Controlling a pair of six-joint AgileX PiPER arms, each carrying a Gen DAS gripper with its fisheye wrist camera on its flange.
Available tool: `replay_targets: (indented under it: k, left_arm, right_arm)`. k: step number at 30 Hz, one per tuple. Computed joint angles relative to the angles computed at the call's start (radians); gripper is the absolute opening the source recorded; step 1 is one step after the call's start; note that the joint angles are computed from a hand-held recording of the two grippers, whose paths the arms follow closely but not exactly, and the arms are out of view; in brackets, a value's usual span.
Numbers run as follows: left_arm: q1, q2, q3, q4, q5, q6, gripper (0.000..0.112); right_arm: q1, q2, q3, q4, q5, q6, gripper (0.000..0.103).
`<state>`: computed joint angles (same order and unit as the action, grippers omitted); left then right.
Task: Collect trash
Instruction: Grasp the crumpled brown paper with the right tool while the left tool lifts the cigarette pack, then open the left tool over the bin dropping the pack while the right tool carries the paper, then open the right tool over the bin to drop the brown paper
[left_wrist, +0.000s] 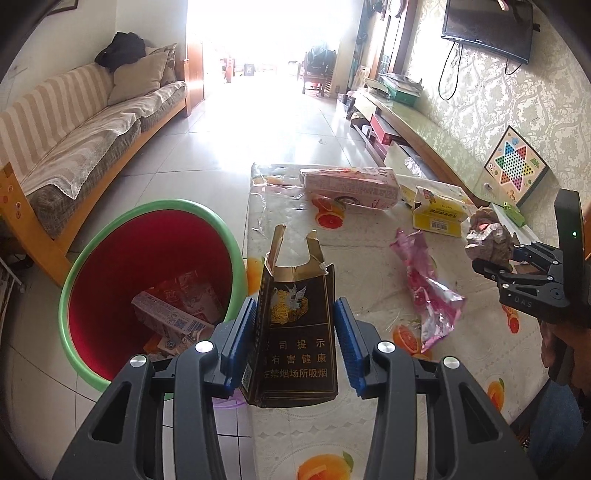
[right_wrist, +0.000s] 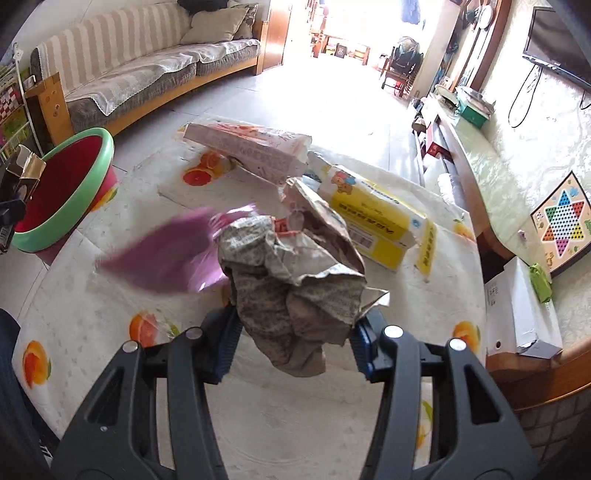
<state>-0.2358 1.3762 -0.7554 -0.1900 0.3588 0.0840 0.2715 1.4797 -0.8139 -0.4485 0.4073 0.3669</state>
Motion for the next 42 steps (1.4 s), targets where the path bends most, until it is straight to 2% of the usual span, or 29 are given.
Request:
replay_targets:
  k: [1,4,6,10,19,22,23,25,26,31,35,42]
  left_arm:
    - [0.007,-0.007,0.007,-0.006,-0.002,0.007,0.041]
    - [0.031,-0.027,0.019,-0.011,-0.006,0.014,0.041]
    - [0.063,-0.033,0.016,-0.04,0.003,0.055,0.041]
    - [0.146,-0.041,0.001,-0.087,0.018,0.132,0.041]
    - [0.37,0.098,-0.101,-0.238,0.047,0.383,0.043]
    - [0.421,0.153,-0.135,-0.294,0.06,0.457,0.05]
    - [0.43,0.161,-0.139,-0.279,0.052,0.444,0.069]
    - [0.463,0.168,-0.14,-0.308,0.048,0.478,0.089]
    - [0.482,0.166,-0.135,-0.329,0.046,0.507,0.092]
    - [0.573,0.133,-0.089,-0.403,0.026,0.636,0.092]
    - [0.674,0.114,-0.076,-0.509,0.057,0.768,0.095]
    - [0.803,0.105,-0.082,-0.586,0.117,0.895,0.095]
  right_arm:
    - [-0.016,-0.009,0.001,0.037,0.006,-0.037,0.05]
    - [-0.013,-0.041,0.006,0.024,0.016,-0.041,0.05]
    - [-0.019,-0.064,-0.001,0.091,0.022,-0.108,0.05]
    - [0.048,-0.084,-0.055,0.137,0.052,-0.118,0.05]
    - [0.266,0.076,-0.3,0.144,0.099,-0.029,0.05]
    - [0.323,0.14,-0.382,0.155,0.116,-0.023,0.05]
    - [0.341,0.164,-0.408,0.151,0.118,-0.017,0.05]
    - [0.363,0.219,-0.473,0.18,0.133,-0.034,0.05]
    - [0.372,0.244,-0.503,0.199,0.139,-0.044,0.05]
    - [0.411,0.371,-0.652,0.251,0.172,-0.056,0.05]
    - [0.446,0.469,-0.763,0.304,0.197,-0.087,0.05]
    - [0.507,0.652,-0.996,0.347,0.282,-0.1,0.052]
